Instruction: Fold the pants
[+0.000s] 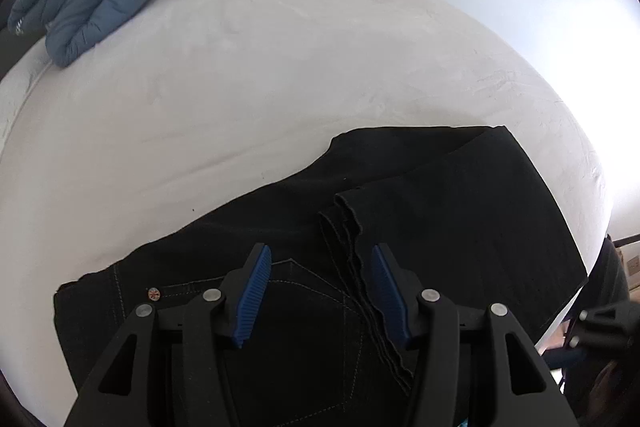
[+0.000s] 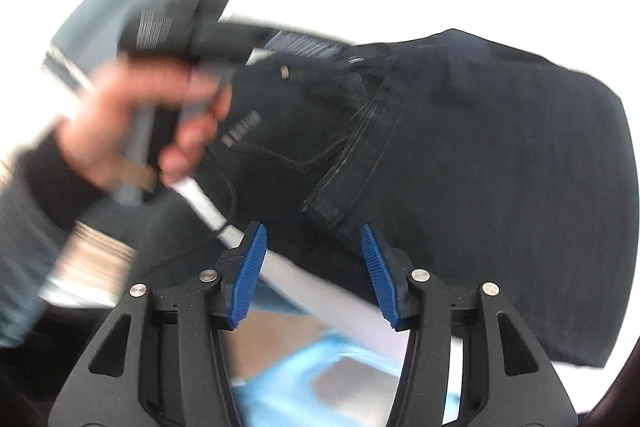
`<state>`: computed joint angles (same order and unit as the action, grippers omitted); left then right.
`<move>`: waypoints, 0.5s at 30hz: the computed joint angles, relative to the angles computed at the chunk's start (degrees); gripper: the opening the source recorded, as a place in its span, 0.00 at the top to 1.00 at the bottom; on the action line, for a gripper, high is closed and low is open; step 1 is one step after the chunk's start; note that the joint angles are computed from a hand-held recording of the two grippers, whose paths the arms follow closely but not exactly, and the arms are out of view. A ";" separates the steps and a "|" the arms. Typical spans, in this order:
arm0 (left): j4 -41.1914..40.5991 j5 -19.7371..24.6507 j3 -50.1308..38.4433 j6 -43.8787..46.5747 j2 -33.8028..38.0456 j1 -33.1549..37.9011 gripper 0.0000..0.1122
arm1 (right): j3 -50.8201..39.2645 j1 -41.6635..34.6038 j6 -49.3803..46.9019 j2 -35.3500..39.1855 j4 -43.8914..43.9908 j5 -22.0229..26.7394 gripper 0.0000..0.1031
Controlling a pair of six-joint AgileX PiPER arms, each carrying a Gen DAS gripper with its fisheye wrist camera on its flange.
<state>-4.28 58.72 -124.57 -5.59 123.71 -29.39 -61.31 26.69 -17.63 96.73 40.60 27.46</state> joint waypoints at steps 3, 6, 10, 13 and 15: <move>2.60 -5.29 7.97 -1.34 -3.80 -3.99 0.51 | 3.20 -15.81 -16.39 -4.03 17.19 9.24 0.53; 3.59 -6.22 11.77 -0.77 -2.97 -8.15 0.51 | -1.31 -30.89 -25.93 0.94 25.80 21.51 0.52; 5.16 -11.38 18.58 -5.97 -3.82 -9.90 0.49 | -13.80 -40.72 -26.34 12.51 26.66 33.22 0.52; 5.80 -11.48 19.58 -7.72 -4.06 -10.46 0.47 | -24.09 -43.03 -22.54 20.85 23.71 36.55 0.52; 4.35 -11.90 20.04 -6.90 -4.03 -10.04 0.46 | -34.83 -44.46 -17.14 28.62 20.23 40.74 0.52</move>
<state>0.07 46.83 -104.53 -12.49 119.68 -39.43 -96.14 -17.77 -34.77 125.35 60.83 68.21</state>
